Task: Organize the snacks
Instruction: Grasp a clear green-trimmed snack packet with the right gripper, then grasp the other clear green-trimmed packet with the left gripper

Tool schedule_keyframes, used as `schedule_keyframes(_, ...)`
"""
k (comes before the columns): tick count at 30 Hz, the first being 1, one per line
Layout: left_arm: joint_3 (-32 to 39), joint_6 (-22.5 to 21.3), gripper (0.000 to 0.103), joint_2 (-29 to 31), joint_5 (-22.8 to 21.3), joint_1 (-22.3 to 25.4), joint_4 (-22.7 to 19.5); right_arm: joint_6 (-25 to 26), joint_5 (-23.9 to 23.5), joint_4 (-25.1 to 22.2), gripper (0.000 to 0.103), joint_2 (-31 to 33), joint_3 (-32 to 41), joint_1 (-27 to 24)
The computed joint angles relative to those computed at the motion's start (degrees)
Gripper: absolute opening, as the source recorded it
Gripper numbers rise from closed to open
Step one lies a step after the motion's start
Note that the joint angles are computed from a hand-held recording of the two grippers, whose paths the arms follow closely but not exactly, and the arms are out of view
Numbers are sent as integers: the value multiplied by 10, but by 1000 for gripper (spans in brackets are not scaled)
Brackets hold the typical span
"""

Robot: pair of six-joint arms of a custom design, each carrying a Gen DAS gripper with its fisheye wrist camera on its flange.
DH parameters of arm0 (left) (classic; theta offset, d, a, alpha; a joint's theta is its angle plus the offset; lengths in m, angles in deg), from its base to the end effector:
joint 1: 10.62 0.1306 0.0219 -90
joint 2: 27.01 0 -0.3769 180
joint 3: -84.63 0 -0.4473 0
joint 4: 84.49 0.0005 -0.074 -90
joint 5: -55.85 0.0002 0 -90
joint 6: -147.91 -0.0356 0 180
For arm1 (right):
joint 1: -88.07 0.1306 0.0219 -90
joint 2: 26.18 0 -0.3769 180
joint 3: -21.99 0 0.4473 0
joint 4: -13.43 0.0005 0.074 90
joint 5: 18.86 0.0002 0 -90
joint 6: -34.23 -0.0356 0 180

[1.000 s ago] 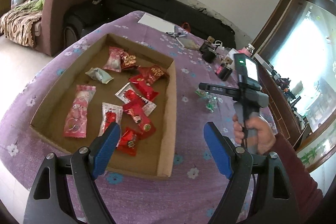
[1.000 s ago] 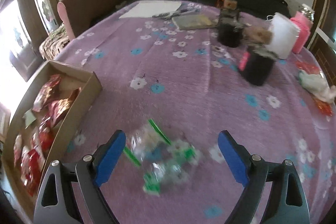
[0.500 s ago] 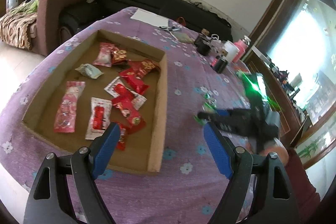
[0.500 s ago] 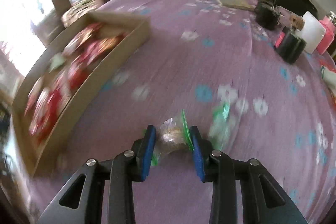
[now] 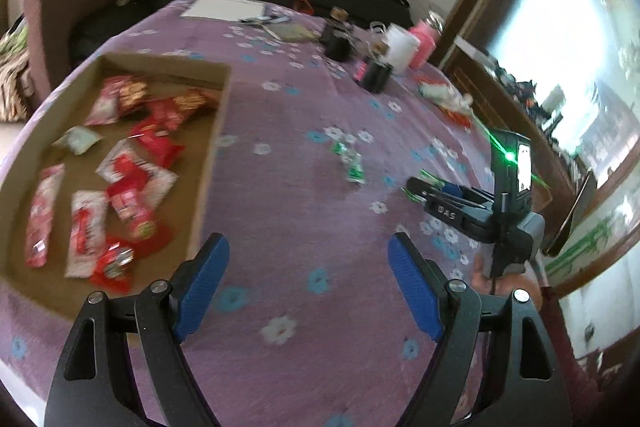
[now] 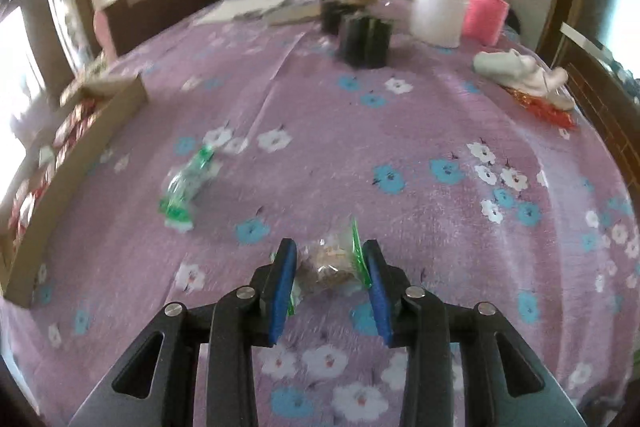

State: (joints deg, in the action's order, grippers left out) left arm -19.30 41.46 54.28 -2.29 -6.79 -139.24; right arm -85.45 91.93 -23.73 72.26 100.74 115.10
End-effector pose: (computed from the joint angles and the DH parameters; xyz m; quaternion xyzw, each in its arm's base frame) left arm 0.4625 0.0116 0.3721 0.1728 0.9153 -0.2171 0.2919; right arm 0.5020 0.2414 0.2628 0.0733 0.9413 -0.0189 0.3291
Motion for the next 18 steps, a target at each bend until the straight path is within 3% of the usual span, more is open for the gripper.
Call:
schedule_keyframes(1, 2, 2, 82, 4, -7, -11, 3, -3, 2, 23, 39, -4, -12, -1)
schedule_keyframes(4, 12, 17, 82, 26, -29, -48, 18, -15, 16, 19, 40, -8, -14, 0)
schedule_keyframes(8, 34, 47, 82, 67, -49, -87, 45, -17, -3, 29, 40, -10, -18, -7)
schedule_keyframes(14, 76, 69, 81, 133, -83, -118, 59, -22, 39, -5, 38, -6, -12, 0)
schedule_keyframes(16, 83, 69, 65, 146, -90, -125, 64, -34, 58, -20, 37, -7, -11, 1)
schedule_keyframes(18, 89, 65, 61, 155, -105, -133, 66, -42, 65, -27, 37, -10, -13, -1)
